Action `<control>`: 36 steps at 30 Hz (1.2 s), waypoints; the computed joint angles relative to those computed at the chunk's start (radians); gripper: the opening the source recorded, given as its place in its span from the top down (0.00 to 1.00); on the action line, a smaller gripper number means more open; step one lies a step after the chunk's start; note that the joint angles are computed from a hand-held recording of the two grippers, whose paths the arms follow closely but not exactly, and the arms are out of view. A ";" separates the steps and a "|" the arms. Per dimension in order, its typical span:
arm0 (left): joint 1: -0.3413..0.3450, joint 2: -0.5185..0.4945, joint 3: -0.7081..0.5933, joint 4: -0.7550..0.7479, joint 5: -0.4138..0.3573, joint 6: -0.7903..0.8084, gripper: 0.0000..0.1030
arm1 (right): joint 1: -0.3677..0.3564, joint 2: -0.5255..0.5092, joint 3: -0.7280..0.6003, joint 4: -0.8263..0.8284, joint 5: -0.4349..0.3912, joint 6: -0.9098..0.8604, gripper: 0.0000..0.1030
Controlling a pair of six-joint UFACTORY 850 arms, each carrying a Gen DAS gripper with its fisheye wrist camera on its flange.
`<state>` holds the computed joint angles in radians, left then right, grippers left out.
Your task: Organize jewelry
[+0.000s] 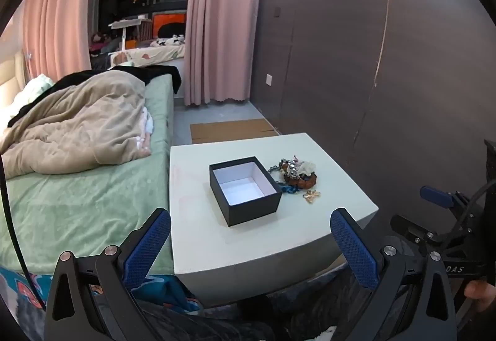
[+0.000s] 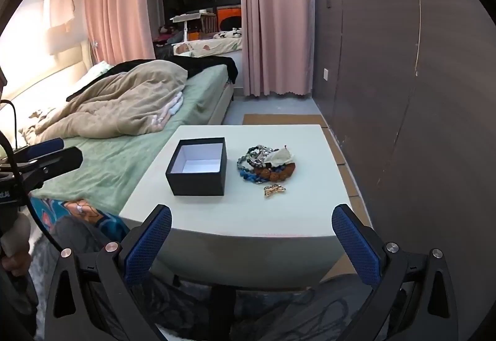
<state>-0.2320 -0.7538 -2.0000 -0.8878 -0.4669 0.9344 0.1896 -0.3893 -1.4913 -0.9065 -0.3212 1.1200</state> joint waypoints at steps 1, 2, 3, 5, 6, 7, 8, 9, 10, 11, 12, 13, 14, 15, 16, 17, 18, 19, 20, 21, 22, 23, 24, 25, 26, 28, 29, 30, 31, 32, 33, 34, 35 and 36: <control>0.002 0.002 0.004 -0.009 0.001 0.007 0.00 | -0.003 -0.002 -0.003 0.036 0.002 -0.023 0.00; 0.005 0.004 0.006 -0.015 0.000 0.011 0.01 | -0.006 -0.003 -0.004 0.065 0.005 -0.037 0.00; -0.002 0.004 0.001 0.021 0.005 -0.004 0.01 | -0.007 -0.002 -0.001 0.065 0.009 -0.025 0.00; -0.010 0.024 0.030 0.014 0.026 0.020 0.01 | -0.007 0.003 0.008 0.025 0.014 0.020 0.00; -0.011 0.013 0.011 0.049 0.010 -0.012 0.01 | -0.005 0.004 0.009 0.015 0.008 0.029 0.00; -0.011 0.001 -0.006 0.069 -0.005 -0.037 0.00 | -0.003 0.004 0.009 0.014 0.001 0.028 0.00; -0.013 -0.002 -0.006 0.067 -0.001 -0.040 0.00 | -0.003 0.006 0.012 0.013 0.001 0.028 0.00; -0.017 0.003 0.003 0.060 0.007 -0.035 0.00 | -0.003 0.011 0.019 0.006 0.005 0.039 0.00; -0.015 0.006 0.013 0.039 0.009 -0.011 0.00 | -0.007 0.009 0.027 -0.038 -0.017 0.092 0.00; -0.015 0.006 0.014 0.030 0.011 -0.005 0.01 | -0.005 0.021 0.043 -0.074 -0.025 0.139 0.00; -0.016 0.018 0.032 0.015 0.017 0.011 0.01 | -0.001 0.020 0.043 -0.097 -0.037 0.166 0.00; -0.017 0.021 0.038 0.007 0.021 0.020 0.01 | -0.001 0.025 0.045 -0.115 -0.048 0.183 0.00; -0.015 0.022 0.040 -0.001 0.019 0.026 0.01 | 0.002 0.026 0.045 -0.127 -0.058 0.194 0.00; -0.013 0.022 0.040 -0.007 0.016 0.032 0.01 | 0.003 0.027 0.046 -0.130 -0.063 0.196 0.00; -0.013 0.022 0.039 -0.007 0.015 0.031 0.01 | 0.004 0.029 0.046 -0.130 -0.066 0.196 0.00; -0.014 0.022 0.041 -0.008 0.017 0.033 0.01 | 0.005 0.030 0.047 -0.131 -0.066 0.198 0.00; -0.014 0.022 0.040 -0.009 0.016 0.034 0.01 | 0.006 0.019 0.033 -0.116 -0.067 0.181 0.00; -0.015 0.022 0.041 -0.014 0.017 0.040 0.01 | 0.004 0.019 0.032 -0.108 -0.060 0.176 0.00; -0.016 0.024 0.044 -0.019 0.019 0.047 0.01 | 0.003 0.019 0.032 -0.097 -0.055 0.167 0.00; -0.017 0.026 0.049 -0.028 0.023 0.055 0.01 | 0.002 0.019 0.030 -0.078 -0.050 0.150 0.00; -0.018 0.028 0.053 -0.035 0.026 0.061 0.00 | 0.000 0.019 0.030 -0.065 -0.044 0.138 0.00; -0.019 0.029 0.054 -0.034 0.029 0.060 0.01 | 0.001 0.019 0.031 -0.061 -0.045 0.135 0.00; -0.020 0.032 0.058 -0.035 0.030 0.063 0.00 | 0.003 0.020 0.034 -0.074 -0.047 0.153 0.00; -0.020 0.032 0.057 -0.038 0.028 0.066 0.00 | 0.004 0.021 0.036 -0.084 -0.045 0.167 0.00; -0.018 0.034 0.059 -0.049 0.024 0.077 0.00 | 0.005 0.023 0.039 -0.089 -0.041 0.174 0.00; -0.015 0.037 0.065 -0.075 0.013 0.104 0.00 | 0.007 0.025 0.041 -0.089 -0.043 0.178 0.00; -0.011 0.035 0.062 -0.089 0.003 0.118 0.01 | 0.008 0.025 0.041 -0.091 -0.048 0.182 0.00; -0.009 0.034 0.061 -0.102 -0.006 0.128 0.01 | 0.010 0.026 0.042 -0.089 -0.049 0.181 0.00; -0.008 0.033 0.060 -0.103 -0.008 0.127 0.00 | 0.011 0.026 0.041 -0.082 -0.048 0.175 0.00; -0.009 0.030 0.055 -0.094 -0.013 0.120 0.00 | 0.013 0.027 0.042 -0.083 -0.048 0.179 0.00; -0.009 0.023 0.045 -0.076 -0.022 0.105 0.00 | 0.013 0.028 0.046 -0.088 -0.045 0.188 0.00; -0.009 0.019 0.038 -0.068 -0.026 0.098 0.01 | 0.013 0.028 0.046 -0.084 -0.046 0.188 0.00; -0.007 0.015 0.032 -0.063 -0.028 0.093 0.01 | 0.012 0.028 0.046 -0.076 -0.045 0.183 0.00; -0.008 0.012 0.028 -0.053 -0.025 0.079 0.01 | 0.011 0.028 0.048 -0.075 -0.040 0.182 0.00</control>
